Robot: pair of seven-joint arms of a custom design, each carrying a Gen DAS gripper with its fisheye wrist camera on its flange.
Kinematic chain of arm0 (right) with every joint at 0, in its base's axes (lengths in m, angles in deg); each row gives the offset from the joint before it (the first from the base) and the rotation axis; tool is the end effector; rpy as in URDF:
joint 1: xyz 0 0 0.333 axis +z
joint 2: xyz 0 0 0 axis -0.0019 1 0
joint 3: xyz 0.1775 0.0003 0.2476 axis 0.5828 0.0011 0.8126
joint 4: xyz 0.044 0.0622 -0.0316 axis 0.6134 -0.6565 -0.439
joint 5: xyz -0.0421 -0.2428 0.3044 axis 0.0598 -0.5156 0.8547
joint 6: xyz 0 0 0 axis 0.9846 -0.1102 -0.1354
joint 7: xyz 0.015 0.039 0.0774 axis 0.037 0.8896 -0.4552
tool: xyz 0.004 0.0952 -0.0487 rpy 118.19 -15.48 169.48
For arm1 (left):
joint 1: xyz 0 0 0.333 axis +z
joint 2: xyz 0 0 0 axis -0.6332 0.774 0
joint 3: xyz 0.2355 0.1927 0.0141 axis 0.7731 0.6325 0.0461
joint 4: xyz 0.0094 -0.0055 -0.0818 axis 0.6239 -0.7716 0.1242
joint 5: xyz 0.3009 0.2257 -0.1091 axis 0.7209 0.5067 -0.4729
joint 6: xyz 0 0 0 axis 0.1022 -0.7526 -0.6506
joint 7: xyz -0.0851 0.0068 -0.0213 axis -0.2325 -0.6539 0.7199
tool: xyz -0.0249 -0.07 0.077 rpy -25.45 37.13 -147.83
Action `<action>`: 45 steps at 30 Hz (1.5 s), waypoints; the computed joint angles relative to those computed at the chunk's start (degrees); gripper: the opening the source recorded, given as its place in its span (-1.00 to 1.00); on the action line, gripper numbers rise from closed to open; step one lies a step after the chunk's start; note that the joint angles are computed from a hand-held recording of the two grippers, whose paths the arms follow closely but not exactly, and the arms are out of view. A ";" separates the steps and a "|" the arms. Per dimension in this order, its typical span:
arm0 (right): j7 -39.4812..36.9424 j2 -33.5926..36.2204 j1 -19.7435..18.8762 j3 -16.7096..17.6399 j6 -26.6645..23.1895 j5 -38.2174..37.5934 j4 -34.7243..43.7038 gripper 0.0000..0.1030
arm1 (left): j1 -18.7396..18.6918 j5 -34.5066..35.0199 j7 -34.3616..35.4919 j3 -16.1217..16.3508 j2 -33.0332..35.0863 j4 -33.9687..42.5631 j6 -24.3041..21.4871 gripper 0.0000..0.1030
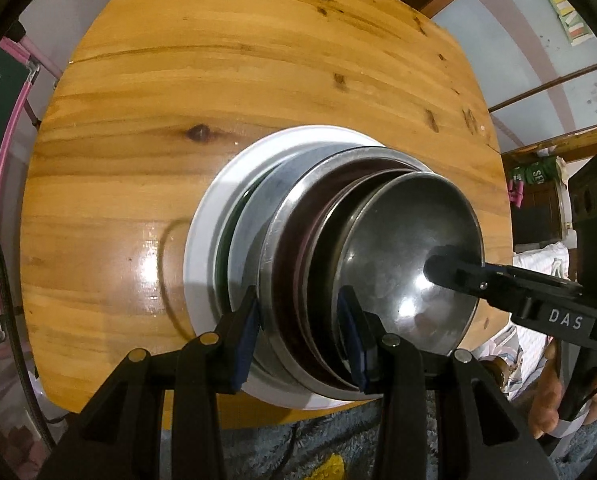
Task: Organize plates and bowls
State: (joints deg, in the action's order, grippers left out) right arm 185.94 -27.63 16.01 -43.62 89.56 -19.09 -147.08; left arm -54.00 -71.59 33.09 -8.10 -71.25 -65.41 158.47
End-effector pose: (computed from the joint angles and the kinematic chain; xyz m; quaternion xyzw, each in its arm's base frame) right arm 0.5685 0.2392 0.4708 -0.6662 0.7166 0.1292 0.1608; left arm 0.5728 -0.3237 0.4548 0.6677 -0.7188 0.1637 0.1035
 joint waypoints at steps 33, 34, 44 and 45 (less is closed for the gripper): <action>1.05 -5.72 2.81 0.38 2.00 -13.34 -3.25 -0.19 | -2.49 6.90 -1.34 0.07 -5.49 -3.45 6.60 0.49; 1.07 -6.46 2.83 0.37 2.45 -13.30 -3.94 -0.19 | -2.56 6.95 -1.39 0.01 -5.92 -3.77 6.76 0.49; 4.85 -16.55 3.15 1.06 9.09 -19.53 -11.42 -0.19 | -4.81 15.28 -6.49 -0.23 -11.75 -6.77 10.50 0.54; 5.31 -17.51 3.11 1.16 9.51 -20.19 -11.95 -0.19 | -5.10 16.78 -7.25 -0.33 -12.55 -6.94 11.19 0.55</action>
State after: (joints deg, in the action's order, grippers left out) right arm 191.26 -45.15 19.13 -42.46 99.08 -39.29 -159.03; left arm -59.11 -54.81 25.84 -8.43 -83.79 -72.35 169.66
